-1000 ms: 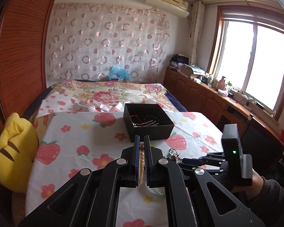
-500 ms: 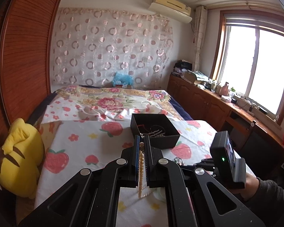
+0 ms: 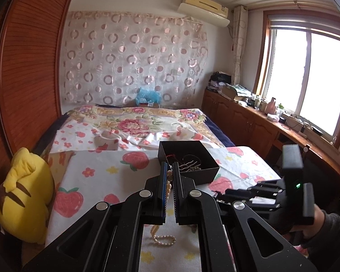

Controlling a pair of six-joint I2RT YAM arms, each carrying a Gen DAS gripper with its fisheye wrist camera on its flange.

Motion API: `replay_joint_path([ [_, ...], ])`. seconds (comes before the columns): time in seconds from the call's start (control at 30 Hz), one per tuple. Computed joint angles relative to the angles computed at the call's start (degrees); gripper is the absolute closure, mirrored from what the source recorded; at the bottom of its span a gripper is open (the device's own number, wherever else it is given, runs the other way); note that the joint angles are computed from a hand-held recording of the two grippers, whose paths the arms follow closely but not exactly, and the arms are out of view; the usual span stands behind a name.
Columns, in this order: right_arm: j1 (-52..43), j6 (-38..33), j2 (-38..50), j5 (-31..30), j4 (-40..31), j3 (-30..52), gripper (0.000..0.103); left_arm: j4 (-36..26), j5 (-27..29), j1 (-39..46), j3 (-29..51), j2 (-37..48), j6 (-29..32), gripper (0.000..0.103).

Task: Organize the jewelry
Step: 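Grasp the brown wooden bead bracelet with the right tool, then carry the pearl necklace with the left tool while the right tool carries the beads over the box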

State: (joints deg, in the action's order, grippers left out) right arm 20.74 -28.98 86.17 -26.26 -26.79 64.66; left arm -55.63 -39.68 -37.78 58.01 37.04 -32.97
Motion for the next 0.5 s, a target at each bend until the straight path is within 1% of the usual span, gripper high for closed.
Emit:
replay_joint_path([
  [0.2,-0.87,-0.72,-1.04,-1.11,-2.11,3.56,0.089,3.51,4.17,4.94,0.47,1.38,4.56,0.099],
  [0.5,-1.99,-0.71,-1.25,-2.2,-3.82,8.1,0.089,6.25,6.43,7.08,2.02,4.0,7.59,0.099],
])
